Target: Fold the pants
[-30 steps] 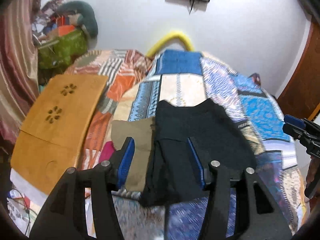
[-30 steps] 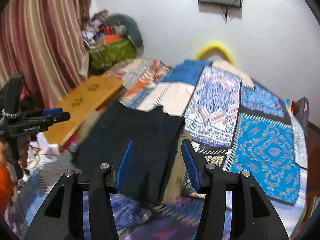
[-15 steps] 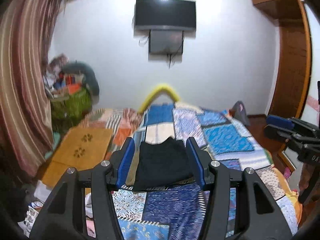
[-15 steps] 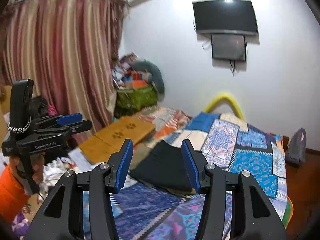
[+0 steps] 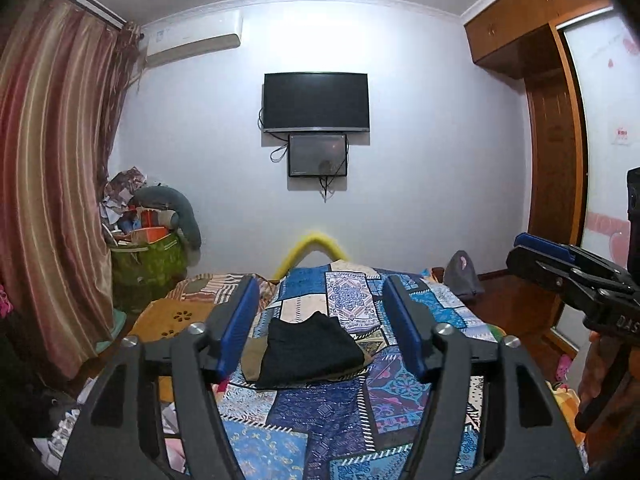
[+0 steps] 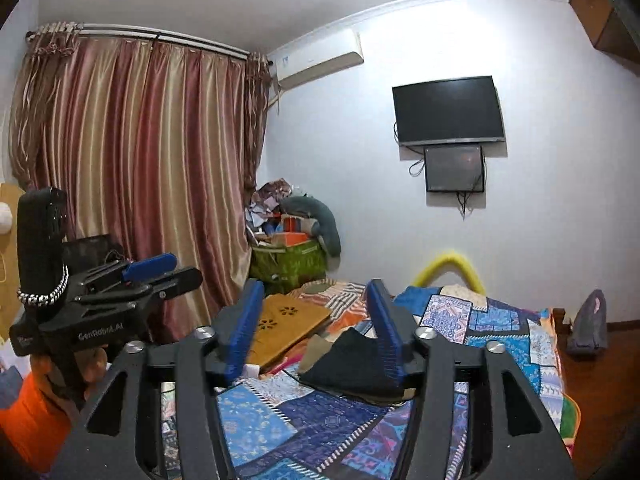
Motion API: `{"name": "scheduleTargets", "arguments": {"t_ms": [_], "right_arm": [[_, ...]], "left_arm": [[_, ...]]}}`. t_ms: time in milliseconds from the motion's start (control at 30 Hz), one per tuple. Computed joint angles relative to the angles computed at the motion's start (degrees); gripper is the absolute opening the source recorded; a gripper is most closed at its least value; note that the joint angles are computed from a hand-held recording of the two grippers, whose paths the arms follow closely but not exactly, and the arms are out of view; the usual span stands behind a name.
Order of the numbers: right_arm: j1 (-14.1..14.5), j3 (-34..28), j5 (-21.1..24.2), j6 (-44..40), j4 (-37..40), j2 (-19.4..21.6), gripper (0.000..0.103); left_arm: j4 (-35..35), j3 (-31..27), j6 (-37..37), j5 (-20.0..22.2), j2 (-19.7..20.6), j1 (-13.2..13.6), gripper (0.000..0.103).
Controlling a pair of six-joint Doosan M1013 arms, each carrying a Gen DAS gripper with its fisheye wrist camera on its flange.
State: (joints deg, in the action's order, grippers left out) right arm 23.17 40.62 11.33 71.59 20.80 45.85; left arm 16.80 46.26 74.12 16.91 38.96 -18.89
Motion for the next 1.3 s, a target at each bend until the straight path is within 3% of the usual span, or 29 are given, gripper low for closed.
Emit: {"name": "scheduleTargets", "arguments": {"t_ms": [67,133,367,500,833,1300], "right_arm": [[0.3,1.0,-1.6,2.6,-2.7,-0.4,0.070],[0.6,1.9,-2.6,5.2,-5.4,-0.7,0.077],[1.5,2.2,-2.8,29.9,-30.6,-0.8,0.103],[1.6,3.7,-2.9,36.9,-36.8,-1.4,0.103],[1.7,6.6,-3.5,42.5,-41.7,-2.7,0.103],[1.8,7.3,-2.7,45.2,-44.0,-3.3,0.103]], "left_arm": [[4.0,1.9,-4.1,-1.0,-0.9,-0.1,0.073],[3.8,2.4,-4.4,-1.3,-1.0,0.0,0.081],[10.0,5.1,-10.7,-3.1,-2.1,-0.1,0.097],[10.5,5.6,-11.4,-3.3,-2.1,-0.1,0.099],[8.9,5.1,-11.3,-3.1,-1.8,0.0,0.102],[6.8,4.7,-8.8,-3.1,-1.3,0.0,0.102]]}}
